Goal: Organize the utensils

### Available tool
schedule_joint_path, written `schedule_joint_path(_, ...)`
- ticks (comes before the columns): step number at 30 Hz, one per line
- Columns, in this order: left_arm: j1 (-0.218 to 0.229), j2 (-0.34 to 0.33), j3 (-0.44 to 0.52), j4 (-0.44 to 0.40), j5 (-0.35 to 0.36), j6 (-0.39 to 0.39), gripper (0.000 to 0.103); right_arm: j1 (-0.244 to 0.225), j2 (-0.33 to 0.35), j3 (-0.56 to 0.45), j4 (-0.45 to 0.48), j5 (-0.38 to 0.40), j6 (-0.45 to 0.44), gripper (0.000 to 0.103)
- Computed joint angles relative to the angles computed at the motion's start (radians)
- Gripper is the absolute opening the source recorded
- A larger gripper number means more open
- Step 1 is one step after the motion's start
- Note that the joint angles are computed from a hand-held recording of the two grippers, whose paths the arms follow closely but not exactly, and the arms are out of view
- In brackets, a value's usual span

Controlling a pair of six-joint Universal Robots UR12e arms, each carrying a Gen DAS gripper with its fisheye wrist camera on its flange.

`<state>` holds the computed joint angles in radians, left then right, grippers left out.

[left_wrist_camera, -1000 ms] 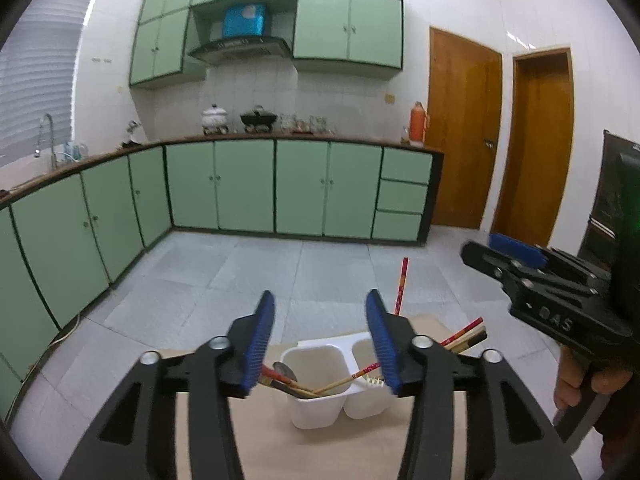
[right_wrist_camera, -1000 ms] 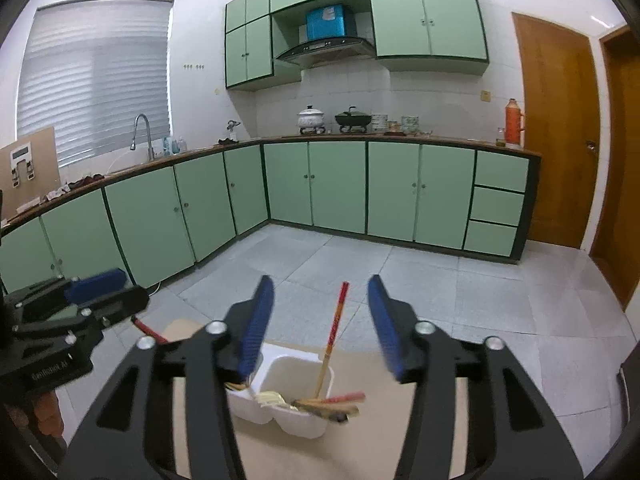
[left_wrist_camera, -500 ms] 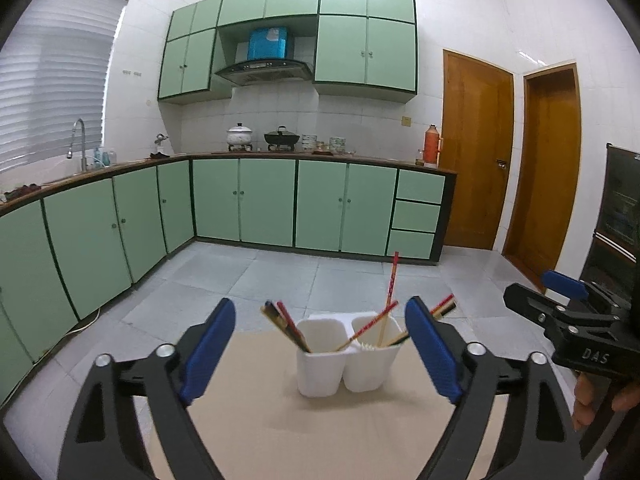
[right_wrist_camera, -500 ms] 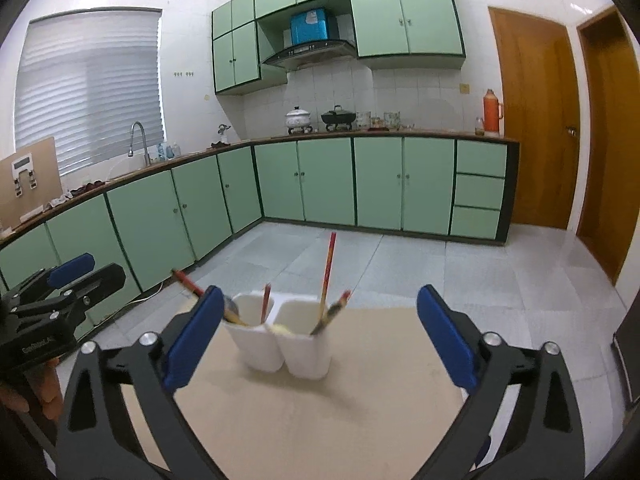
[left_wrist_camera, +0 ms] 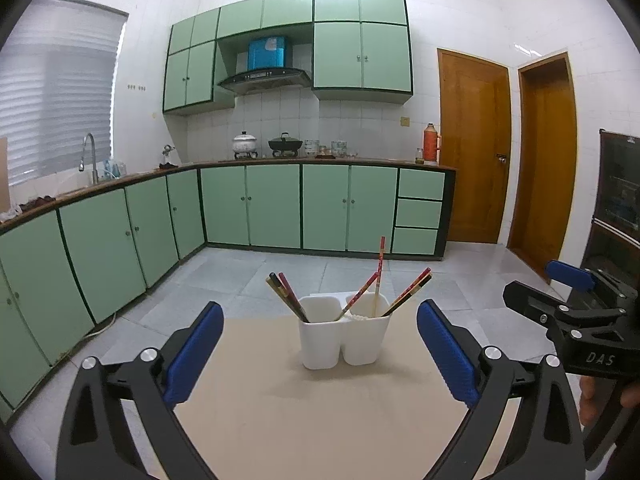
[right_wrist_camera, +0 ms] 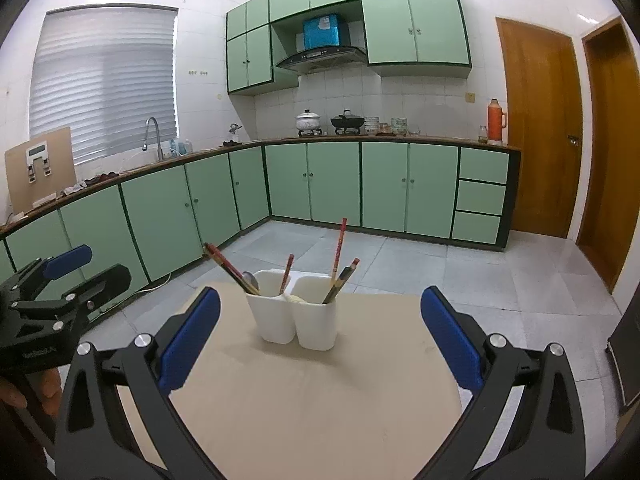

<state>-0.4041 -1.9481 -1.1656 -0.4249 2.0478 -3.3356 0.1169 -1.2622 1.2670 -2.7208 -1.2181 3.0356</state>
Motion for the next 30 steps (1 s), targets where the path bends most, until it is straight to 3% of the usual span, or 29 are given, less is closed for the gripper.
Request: schedule_joint_path(30,-0.02,0.024,-0.038,0.039,0.039,-0.009,0.097,0.008,-0.027,0.022,-0.012,0.006,-0.017,0.097)
